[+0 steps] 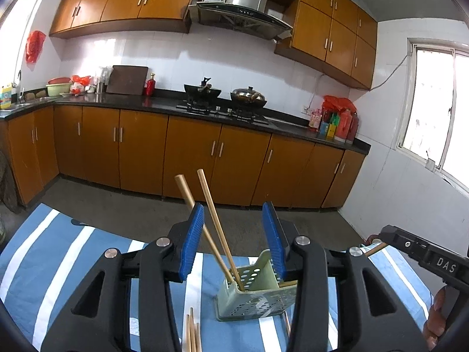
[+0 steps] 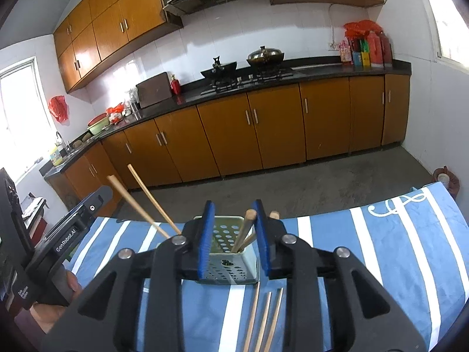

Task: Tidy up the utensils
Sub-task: 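Open the left gripper to drop its chopstick into the holder while the right gripper releases too, then move both grippers down toward the next loose chopsticks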

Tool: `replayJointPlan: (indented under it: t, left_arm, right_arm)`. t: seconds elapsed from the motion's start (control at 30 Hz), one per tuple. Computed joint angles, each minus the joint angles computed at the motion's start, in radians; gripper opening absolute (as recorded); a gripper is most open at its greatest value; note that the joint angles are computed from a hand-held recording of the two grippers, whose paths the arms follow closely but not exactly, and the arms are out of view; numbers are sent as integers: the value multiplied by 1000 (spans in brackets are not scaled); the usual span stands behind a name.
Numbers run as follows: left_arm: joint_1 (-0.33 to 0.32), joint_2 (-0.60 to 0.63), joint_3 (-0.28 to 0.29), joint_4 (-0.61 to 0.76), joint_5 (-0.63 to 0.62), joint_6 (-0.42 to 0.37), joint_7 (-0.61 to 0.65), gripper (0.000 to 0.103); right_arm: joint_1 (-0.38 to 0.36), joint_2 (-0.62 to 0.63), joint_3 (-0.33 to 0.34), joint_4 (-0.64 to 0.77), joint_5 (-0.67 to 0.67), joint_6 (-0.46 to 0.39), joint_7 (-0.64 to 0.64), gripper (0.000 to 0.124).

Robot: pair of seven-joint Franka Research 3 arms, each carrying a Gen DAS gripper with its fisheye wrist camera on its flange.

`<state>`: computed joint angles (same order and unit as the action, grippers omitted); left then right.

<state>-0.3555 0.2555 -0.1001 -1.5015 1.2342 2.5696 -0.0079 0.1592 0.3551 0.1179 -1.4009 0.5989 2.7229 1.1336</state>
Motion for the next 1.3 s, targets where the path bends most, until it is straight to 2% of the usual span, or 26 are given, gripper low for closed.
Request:
replayJointPlan:
  t: [0.2,0.33,0.43,0.53,0.6,0.67,0.73,0.83,0.97,1.1,1.3]
  left_arm:
    - [6,-73,-11,-74,56,-11,-55,42]
    - [34,-162,-38,-194,86,-13,-101,43]
    - [64,-231,-70,-305,69,-25,-110,43]
    - [92,-274,-99,-400,-4,-34,-74,43]
    - [104,-290,-115,-450,-48,-42,-50,43]
    - [111,-303,-127,-498,-94,-47,-28,43]
    - [115,-309,-135,-538,-135,-39,-18,43]
    - [117,-313,-145,-585,-187,-16,-5,43]
    - [115,-306,-152,-613,-229,16,12,43]
    - [114,-298,-153,-628,-241,49,19,43]
    - [107,-270,-147,-622,-275,88,50,41]
  right_arm:
    - [-26,-112,17,-153,92,116,-105,34]
    - [-34,-199,6,-300,179,192,-186,35]
    - [-21,-230,-25,-386,174,216,-180,35]
    - [-11,-230,-55,-451,116,187,-114,35]
    - [-2,-214,-74,-484,50,148,-38,35]
    - [-4,-204,-72,-508,33,101,-14,34]
    - [-6,-190,-64,-528,29,56,-14,25]
    - [3,-186,-54,-568,21,25,-18,18]
    - [20,-187,-44,-597,11,17,-16,17]
    - [47,-190,-51,-616,-57,44,24,17]
    - [62,-176,-73,-618,-163,81,95,9]
